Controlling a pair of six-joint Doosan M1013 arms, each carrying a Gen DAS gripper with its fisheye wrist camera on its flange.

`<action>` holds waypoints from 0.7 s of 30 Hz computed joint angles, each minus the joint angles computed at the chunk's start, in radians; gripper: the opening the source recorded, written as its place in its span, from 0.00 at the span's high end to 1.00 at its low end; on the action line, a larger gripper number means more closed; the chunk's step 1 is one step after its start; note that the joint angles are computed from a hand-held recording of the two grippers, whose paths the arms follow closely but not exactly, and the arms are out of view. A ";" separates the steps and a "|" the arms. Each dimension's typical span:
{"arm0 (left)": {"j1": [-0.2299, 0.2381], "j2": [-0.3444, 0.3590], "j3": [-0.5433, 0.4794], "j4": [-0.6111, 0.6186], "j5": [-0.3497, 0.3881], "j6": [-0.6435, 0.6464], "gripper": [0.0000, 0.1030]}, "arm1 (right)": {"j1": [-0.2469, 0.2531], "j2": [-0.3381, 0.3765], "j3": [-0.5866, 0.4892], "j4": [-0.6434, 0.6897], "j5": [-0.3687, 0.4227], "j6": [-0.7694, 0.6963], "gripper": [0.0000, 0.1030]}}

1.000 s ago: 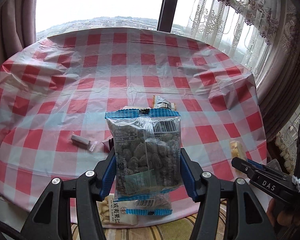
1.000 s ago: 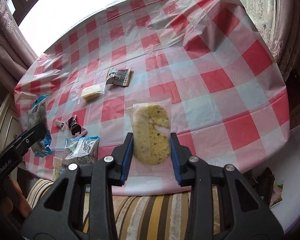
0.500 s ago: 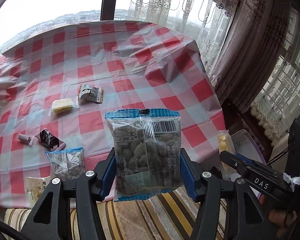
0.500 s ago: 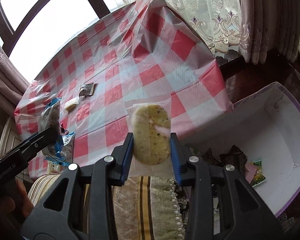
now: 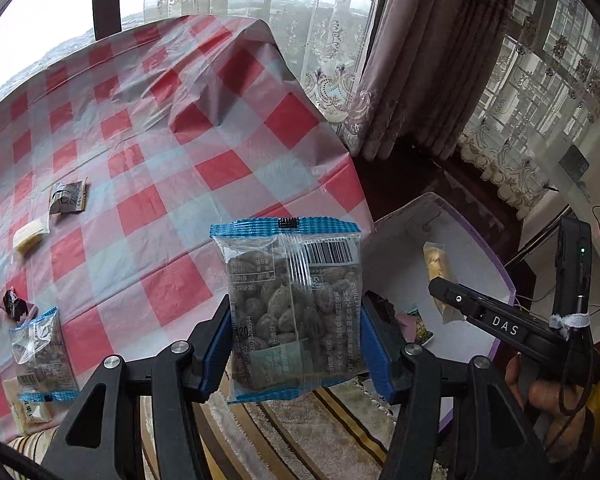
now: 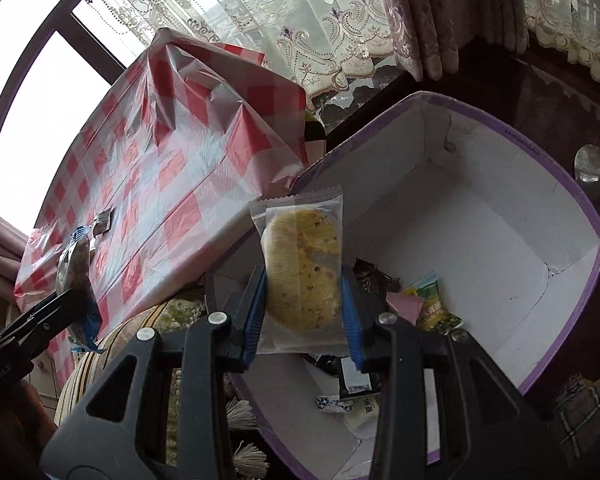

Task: Organize snacks
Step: 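Carry the nut bag and cake packet over the white box, then open both tools to drop the nut bag and cake packet inside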

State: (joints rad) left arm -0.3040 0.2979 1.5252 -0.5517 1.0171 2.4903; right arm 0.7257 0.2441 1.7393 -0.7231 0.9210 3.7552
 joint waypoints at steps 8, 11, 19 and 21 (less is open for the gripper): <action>-0.065 -0.006 0.025 0.052 0.076 0.030 0.43 | 0.002 -0.032 0.065 0.010 -0.006 0.069 0.62; -0.085 -0.010 0.035 0.069 0.084 0.032 0.43 | 0.001 -0.036 0.078 0.020 -0.010 0.080 0.62; -0.104 -0.005 0.038 0.093 0.117 0.033 0.38 | 0.001 -0.041 0.082 0.027 -0.011 0.079 0.59; -0.101 -0.008 0.040 0.085 0.114 0.038 0.36 | 0.000 -0.040 0.078 0.028 -0.013 0.070 0.59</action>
